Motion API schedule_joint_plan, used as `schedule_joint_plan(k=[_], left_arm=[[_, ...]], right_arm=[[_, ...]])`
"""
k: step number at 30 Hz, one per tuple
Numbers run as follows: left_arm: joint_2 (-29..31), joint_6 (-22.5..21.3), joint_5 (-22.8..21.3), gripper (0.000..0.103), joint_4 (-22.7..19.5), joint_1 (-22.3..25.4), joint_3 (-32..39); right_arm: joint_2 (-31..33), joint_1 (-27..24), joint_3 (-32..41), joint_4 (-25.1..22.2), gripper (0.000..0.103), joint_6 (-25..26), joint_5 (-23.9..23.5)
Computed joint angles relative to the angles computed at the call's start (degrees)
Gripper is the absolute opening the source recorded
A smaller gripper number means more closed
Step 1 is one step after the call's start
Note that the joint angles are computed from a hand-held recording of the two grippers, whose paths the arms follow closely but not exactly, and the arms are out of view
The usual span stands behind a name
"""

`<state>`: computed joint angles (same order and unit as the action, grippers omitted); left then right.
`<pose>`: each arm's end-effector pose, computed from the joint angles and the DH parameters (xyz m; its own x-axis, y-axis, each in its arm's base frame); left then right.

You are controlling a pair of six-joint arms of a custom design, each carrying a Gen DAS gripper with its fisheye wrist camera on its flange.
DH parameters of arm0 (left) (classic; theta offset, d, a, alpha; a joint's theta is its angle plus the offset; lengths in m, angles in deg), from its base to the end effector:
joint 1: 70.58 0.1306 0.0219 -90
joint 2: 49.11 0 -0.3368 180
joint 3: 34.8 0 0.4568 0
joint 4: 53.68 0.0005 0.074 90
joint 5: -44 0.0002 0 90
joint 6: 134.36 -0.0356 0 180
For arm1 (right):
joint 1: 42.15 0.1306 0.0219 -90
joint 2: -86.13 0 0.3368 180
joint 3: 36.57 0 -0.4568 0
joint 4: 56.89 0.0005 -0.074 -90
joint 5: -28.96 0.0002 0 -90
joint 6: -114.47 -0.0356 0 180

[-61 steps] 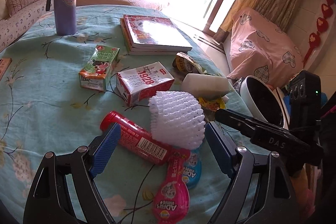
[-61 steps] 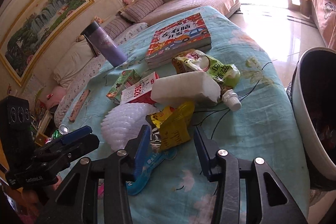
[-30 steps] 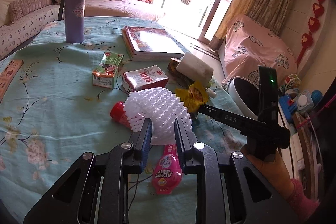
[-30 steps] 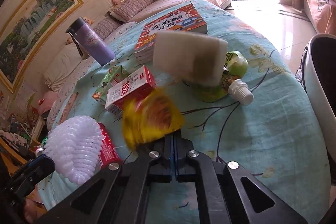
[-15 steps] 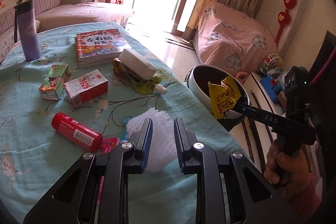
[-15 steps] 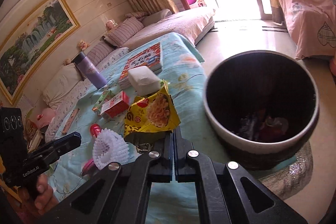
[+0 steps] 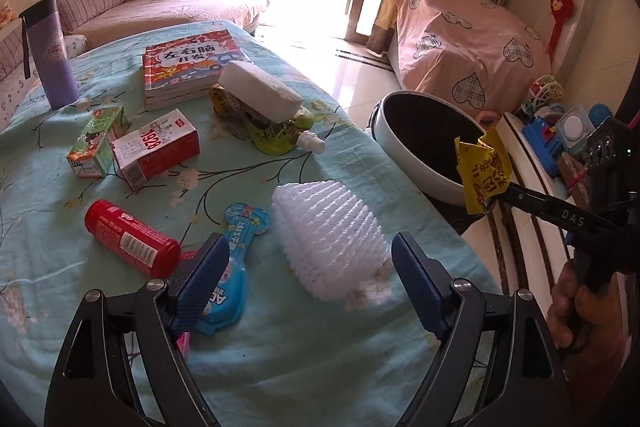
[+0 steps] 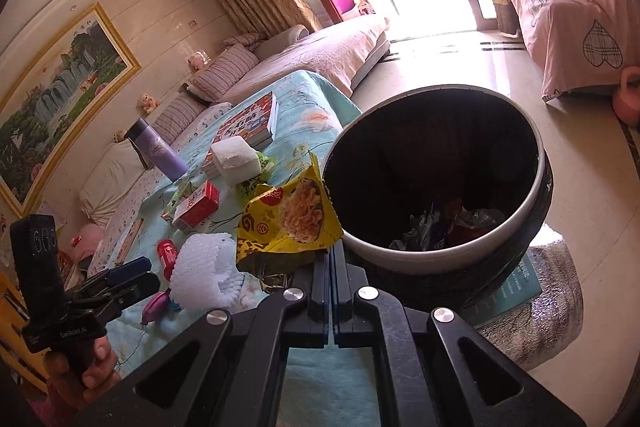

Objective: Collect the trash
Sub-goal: 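Carry mesh net and yellow packet over the bin and open both tools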

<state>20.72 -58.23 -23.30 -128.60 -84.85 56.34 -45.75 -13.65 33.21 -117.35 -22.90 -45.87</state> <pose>0.3789 -0.1111 0.5266 -0.6497 0.3934 -0.6504 0.6232 0.7656 -0.1594 0.2735 0.1374 0.4819 -0.5799 0.4932 -0.6485 0.2146 0.8603 0.4623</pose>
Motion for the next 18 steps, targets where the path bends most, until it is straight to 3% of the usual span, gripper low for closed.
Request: schedule_joint_plan(k=[2,3,4,6,9,18], left_arm=[[0.3,-0.4,-0.8,0.085,0.5,-1.6,-0.4],[0.3,-0.8,-2.3,0.080,1.0,-2.7,-0.8],[0.3,-1.5,-3.7,0.056,1.4,-3.7,-1.3],[1.1,-2.2,-4.1,0.030,0.1,-4.7,-1.4],[0.1,-2.0,-2.9,0.019,0.8,-4.5,-2.1],[2.1,-0.9,2.5,0.018,0.9,-7.7,3.4]], right_arm=[[-0.3,-0.1,0.0,-0.2,0.000,0.3,-0.1],[-0.4,-0.2,-0.1,-0.2,0.000,0.4,-0.2],[-0.6,-0.3,-0.2,-0.3,0.000,0.5,-0.3],[-0.9,-0.7,-0.3,-0.6,0.000,0.7,-0.4],[-1.7,-1.2,-0.4,-1.1,0.000,1.1,-0.5],[-2.4,-5.2,0.8,-3.0,0.000,4.4,-1.0]])
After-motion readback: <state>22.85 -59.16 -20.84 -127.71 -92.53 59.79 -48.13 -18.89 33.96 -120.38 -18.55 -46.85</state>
